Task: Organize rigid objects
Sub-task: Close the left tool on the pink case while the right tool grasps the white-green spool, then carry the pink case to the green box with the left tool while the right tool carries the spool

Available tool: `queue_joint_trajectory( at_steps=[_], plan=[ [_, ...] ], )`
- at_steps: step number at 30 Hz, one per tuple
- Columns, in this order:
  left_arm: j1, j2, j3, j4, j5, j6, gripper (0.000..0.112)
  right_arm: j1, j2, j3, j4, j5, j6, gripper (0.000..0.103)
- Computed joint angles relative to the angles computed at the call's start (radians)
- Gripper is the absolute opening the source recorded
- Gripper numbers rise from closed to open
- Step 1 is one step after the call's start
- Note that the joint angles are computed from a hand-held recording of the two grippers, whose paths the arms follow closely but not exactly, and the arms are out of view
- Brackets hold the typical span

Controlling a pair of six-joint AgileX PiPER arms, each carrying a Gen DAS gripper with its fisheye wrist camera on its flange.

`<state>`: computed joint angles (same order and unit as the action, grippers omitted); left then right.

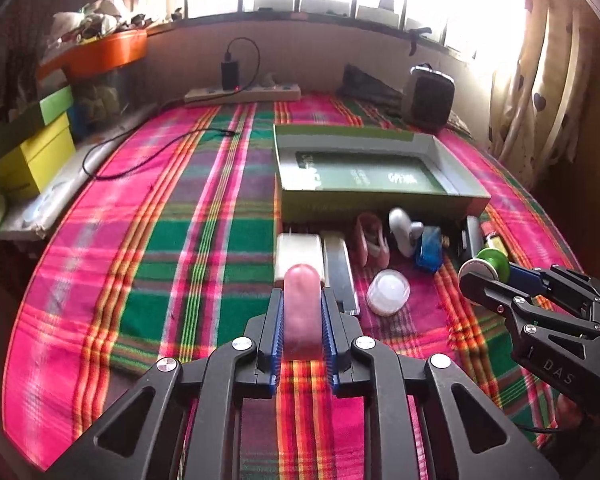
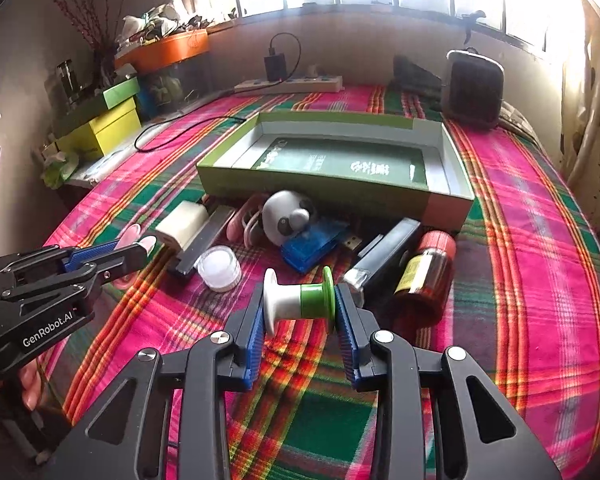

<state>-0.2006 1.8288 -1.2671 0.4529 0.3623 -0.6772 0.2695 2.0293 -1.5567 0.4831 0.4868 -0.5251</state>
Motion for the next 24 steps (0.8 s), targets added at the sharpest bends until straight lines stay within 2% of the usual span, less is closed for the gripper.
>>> queue_joint_trajectory(
  at_steps=[4,10,15,17,24],
  plan=[
    [0.019,0.014,-0.059,-0.104,0.016,0.116,0.017,-0.006,-0.001,-0.027,-0.012,0.011,0.014,0.034],
    [0.031,0.053,-0.189,-0.188,0.061,0.239,0.017,-0.02,0.002,-0.097,-0.051,0.028,0.041,0.034],
    [0.043,0.111,-0.317,-0.238,0.105,0.319,0.017,-0.048,0.045,-0.223,-0.087,0.086,0.074,0.034],
    [0.058,0.146,-0.387,-0.307,0.141,0.385,0.017,-0.059,0.065,-0.274,-0.099,0.109,0.086,0.034],
    [0.085,0.272,-0.61,-0.394,0.23,0.484,0.017,-0.111,0.235,-0.628,-0.161,0.296,0.158,0.034]
  ],
)
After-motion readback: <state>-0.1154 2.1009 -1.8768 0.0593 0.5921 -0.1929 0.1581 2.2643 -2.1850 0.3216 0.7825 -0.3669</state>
